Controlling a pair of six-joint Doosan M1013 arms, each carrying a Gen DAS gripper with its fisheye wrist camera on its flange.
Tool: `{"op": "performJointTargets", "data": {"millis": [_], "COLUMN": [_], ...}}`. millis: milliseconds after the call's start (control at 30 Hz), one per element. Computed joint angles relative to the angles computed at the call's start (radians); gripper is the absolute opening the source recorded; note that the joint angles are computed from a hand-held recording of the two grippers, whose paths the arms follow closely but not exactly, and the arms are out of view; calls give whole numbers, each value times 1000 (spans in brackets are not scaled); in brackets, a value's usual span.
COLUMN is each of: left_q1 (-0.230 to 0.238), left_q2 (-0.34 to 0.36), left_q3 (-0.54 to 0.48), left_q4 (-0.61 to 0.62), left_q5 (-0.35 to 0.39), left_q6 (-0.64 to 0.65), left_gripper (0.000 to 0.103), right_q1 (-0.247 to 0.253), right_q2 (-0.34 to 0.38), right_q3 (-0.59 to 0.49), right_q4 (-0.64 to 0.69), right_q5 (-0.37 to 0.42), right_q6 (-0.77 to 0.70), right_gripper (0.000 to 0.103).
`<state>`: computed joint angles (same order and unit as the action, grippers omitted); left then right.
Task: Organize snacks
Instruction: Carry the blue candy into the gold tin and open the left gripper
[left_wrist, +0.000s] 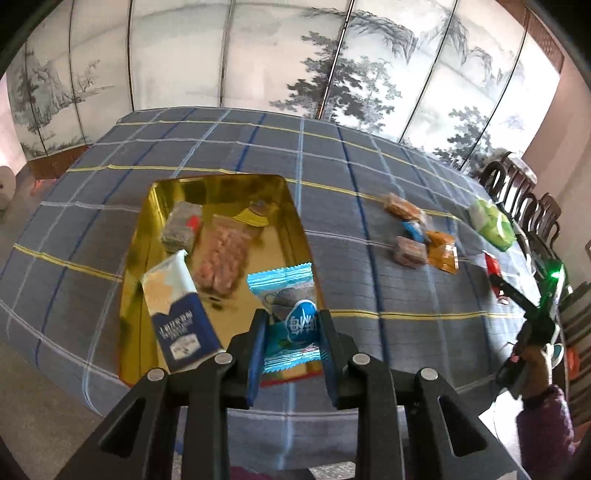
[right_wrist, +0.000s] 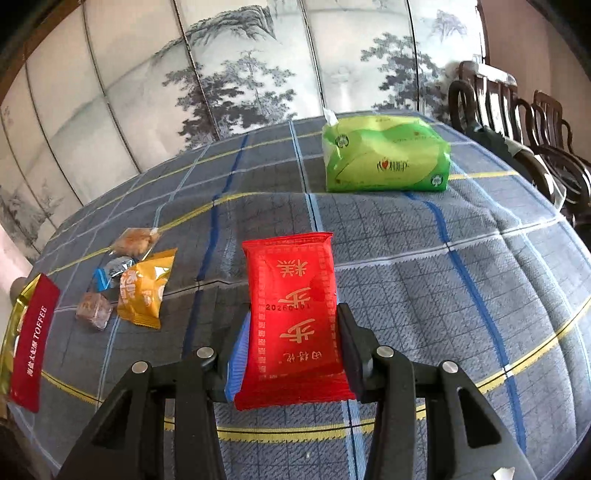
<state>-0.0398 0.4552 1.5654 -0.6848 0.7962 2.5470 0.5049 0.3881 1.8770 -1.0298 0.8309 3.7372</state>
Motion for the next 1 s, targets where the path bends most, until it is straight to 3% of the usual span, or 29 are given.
{"op": "performJointTargets", "data": {"millis": [333, 767, 867, 933, 1000], "left_q1": [-17, -35, -32, -29, -26], "left_q2": [64, 79, 83, 82, 75], "left_q3": [-55, -61, -66, -64, -54], "left_q4": [72, 111, 116, 110, 98], "left_q5": [1, -37, -28, -35, -60], "left_q6": [-86, -95, -105, -111, -111], "left_gripper": [27, 28, 38, 53, 54], "right_q1": [-15, -17, -17, -16, -15], "right_q2": [-1, 6, 5, 7, 7], "right_q3": [3, -10, -10, -11, -12], "right_q4": [41, 63, 63, 68, 71], "right_q5": [-26, -14, -14, -9, -6], "right_q6": [-8, -42, -42, -49, -53], "right_gripper": [41, 41, 41, 41, 41]}}
